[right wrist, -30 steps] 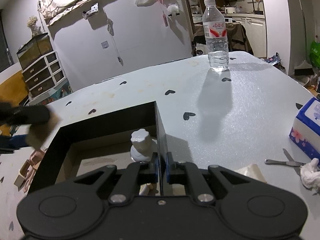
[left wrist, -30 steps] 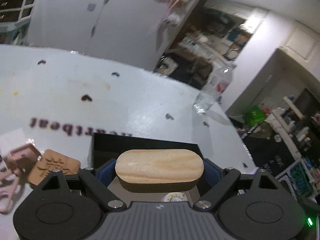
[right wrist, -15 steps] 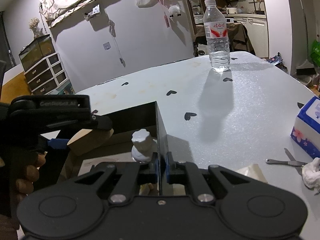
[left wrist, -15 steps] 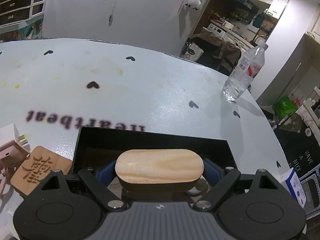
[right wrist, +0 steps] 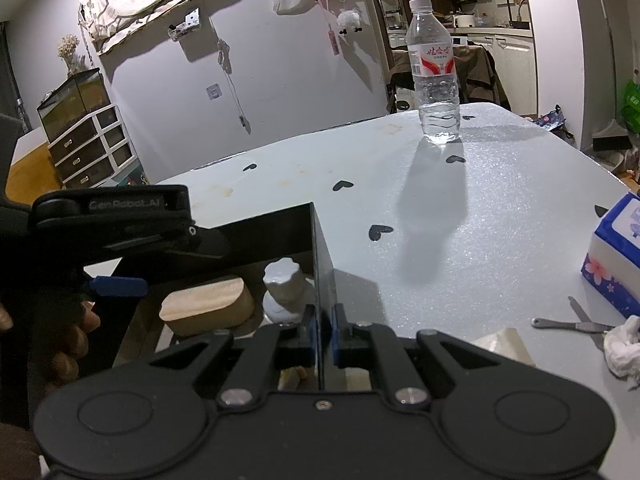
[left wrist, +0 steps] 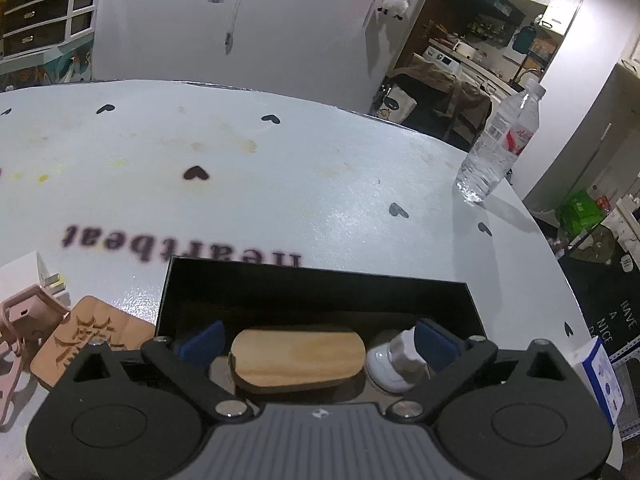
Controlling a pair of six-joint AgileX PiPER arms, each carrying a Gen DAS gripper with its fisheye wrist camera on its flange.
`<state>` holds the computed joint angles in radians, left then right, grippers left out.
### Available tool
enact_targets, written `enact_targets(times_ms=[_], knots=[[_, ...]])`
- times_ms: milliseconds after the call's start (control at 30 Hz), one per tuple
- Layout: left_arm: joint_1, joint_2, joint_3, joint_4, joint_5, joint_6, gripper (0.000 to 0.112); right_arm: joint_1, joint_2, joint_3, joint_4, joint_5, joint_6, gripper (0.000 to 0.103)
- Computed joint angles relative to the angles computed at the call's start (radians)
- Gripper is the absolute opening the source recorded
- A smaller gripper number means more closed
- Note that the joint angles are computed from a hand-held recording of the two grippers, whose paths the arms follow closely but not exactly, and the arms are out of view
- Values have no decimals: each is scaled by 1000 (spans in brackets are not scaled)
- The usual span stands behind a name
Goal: Organize rigid objects
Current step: 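Lower the wooden block into the black box and open the left tool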
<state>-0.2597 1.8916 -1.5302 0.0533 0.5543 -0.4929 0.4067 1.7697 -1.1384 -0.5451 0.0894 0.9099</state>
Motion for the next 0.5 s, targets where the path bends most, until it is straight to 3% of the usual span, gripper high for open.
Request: enact_targets(times_ms=[500], knots=[[3,-94,91,-77,10,137,103,3,3,-5,-19,6,18,7]])
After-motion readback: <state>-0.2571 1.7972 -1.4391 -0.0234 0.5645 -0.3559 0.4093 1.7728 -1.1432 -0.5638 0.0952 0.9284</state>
